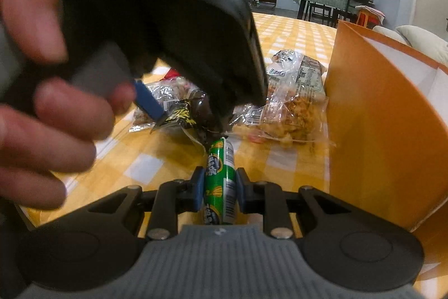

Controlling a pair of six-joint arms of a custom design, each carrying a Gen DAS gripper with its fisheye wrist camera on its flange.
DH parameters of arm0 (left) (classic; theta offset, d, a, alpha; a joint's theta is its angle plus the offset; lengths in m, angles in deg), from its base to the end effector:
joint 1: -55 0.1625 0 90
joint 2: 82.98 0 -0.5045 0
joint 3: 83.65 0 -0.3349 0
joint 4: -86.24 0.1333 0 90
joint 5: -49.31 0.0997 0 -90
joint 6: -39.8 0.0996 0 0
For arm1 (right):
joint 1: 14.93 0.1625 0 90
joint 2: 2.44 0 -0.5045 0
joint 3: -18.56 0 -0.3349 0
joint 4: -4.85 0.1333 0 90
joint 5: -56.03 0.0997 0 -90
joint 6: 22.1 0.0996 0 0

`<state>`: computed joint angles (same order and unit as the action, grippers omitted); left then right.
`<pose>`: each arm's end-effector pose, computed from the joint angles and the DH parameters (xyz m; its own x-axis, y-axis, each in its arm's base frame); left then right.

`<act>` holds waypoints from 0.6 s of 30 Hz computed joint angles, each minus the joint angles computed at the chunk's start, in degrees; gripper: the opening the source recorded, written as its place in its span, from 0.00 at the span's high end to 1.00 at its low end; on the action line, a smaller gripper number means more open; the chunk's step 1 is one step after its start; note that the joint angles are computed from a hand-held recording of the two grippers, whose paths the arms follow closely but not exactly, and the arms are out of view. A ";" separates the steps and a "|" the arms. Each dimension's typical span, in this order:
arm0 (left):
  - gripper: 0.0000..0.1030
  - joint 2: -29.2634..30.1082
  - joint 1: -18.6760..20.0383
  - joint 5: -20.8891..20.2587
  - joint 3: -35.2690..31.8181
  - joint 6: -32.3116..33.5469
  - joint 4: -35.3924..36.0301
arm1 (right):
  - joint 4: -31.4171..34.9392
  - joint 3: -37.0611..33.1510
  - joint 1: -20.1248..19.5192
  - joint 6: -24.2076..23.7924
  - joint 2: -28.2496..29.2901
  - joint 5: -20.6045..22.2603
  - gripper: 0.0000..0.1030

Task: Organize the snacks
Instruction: 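Grasp the green sausage stick with the right gripper while the left grasps the chocolate snack, then carry the sausage stick and chocolate snack over the box, release the sausage stick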

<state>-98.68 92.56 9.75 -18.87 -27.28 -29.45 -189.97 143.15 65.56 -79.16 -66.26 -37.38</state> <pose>-0.4834 -0.6368 -0.0518 -0.7268 -0.2460 -0.6412 0.1492 0.8547 -0.4971 0.0386 -0.5407 0.3208 -0.6313 -0.4830 0.6068 -0.7559 0.5581 -0.3422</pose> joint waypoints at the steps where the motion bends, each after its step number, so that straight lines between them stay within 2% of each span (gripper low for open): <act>1: 0.43 -0.35 0.12 -0.74 0.67 0.21 -1.54 | 0.10 -0.03 -0.01 0.04 -0.03 0.02 0.79; 9: 0.68 -2.68 0.29 -5.11 4.57 0.84 -8.01 | 1.55 -0.82 -0.35 0.09 -0.18 0.53 0.79; 15: 0.70 -5.12 -0.21 -5.91 9.12 -1.67 -12.47 | 3.32 -2.11 -0.18 0.69 -0.16 -0.11 0.80; 18: 0.70 -6.33 -0.78 -5.30 11.95 -0.45 -17.16 | 3.59 -2.25 0.05 1.10 -0.19 -0.44 0.80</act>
<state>-105.01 91.78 4.45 -6.91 -27.74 -46.61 -186.38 140.91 65.61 -78.06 -66.45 -37.82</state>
